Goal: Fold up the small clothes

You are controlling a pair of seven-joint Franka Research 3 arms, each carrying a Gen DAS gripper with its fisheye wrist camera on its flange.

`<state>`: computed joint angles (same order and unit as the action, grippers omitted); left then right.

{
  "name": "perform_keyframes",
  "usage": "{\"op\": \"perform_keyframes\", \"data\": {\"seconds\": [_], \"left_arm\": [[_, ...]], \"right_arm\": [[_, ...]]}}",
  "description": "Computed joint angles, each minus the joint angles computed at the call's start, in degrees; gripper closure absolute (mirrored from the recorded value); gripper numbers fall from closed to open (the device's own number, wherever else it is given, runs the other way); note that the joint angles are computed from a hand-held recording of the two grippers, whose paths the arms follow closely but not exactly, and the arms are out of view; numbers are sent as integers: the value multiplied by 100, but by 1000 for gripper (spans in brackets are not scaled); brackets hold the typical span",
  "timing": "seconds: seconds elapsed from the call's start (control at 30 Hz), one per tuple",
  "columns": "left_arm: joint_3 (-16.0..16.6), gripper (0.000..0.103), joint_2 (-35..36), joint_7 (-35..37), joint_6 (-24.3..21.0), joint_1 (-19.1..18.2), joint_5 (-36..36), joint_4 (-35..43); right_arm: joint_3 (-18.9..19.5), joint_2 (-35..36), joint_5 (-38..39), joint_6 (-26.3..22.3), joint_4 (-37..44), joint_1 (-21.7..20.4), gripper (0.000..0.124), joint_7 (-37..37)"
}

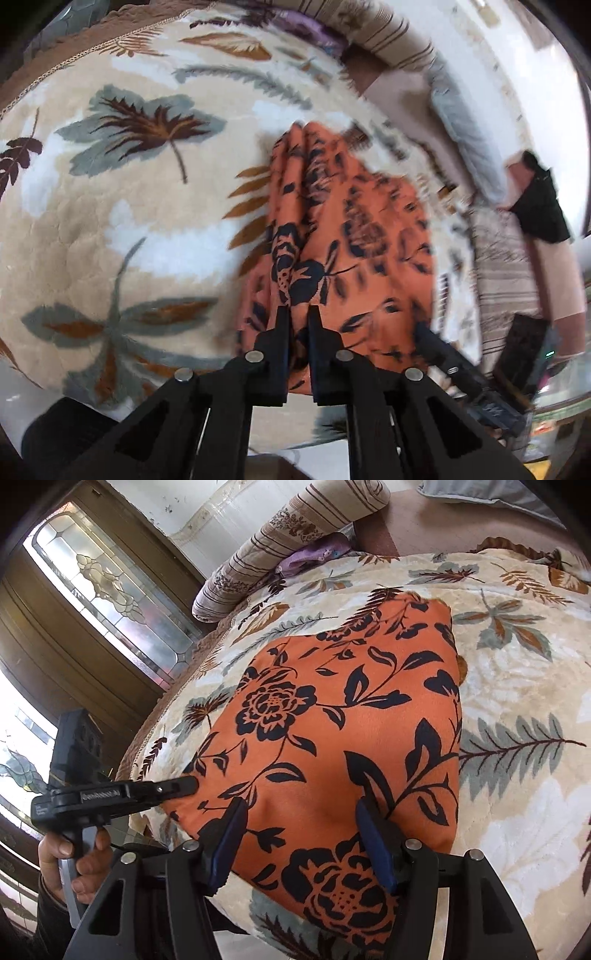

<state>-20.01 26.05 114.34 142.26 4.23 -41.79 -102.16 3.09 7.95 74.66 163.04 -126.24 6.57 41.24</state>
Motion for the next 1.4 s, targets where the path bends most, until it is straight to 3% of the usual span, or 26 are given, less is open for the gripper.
{"op": "perform_keyframes", "data": {"seconds": [0.07,0.13,0.2,0.37,0.47,0.5,0.57,0.6,0.63,0.7,0.83,1.03,1.4], "left_arm": [[27,95,-49,-49,130,-40,13,-112],[260,95,183,-626,79,-252,527,-59],[49,95,251,-462,119,-17,255,-121],[62,94,142,-491,288,-120,668,-198],[49,93,35,-532,454,-150,818,-296],[71,90,-65,-558,566,-197,935,-390],[214,67,-309,-806,957,-385,1301,-648],[260,47,-422,-959,1186,-464,1458,-772],[275,38,-519,-1076,1461,-519,1573,-897],[344,37,-696,-1328,2011,-643,1925,-1140],[506,37,-823,-1945,2288,-811,2810,-1224],[329,37,-856,-2184,2362,-680,3262,-1262],[339,37,-881,-2493,2388,-687,3698,-1330]], "right_arm": [[17,-152,409,-25,-77,-40,59,-268],[-14,-346,1066,-35,-180,-49,59,-748],[-124,-527,1564,-41,-319,-51,49,-912],[-390,-569,1532,-195,-525,-146,48,-287],[-498,-440,1618,-833,-520,-316,47,-37],[-501,-380,1588,-953,-501,-348,48,39],[-472,-342,1623,-942,-507,-367,48,25],[-463,-345,1682,-958,-518,-379,47,-25],[-459,-337,1709,-982,-523,-388,48,-40],[-446,-334,1682,-950,-530,-388,47,-13],[-447,-406,1751,-884,-595,-395,48,-92],[-472,-496,1840,-824,-721,-391,47,-111],[-486,-518,1855,-796,-752,-370,48,-111]]}}
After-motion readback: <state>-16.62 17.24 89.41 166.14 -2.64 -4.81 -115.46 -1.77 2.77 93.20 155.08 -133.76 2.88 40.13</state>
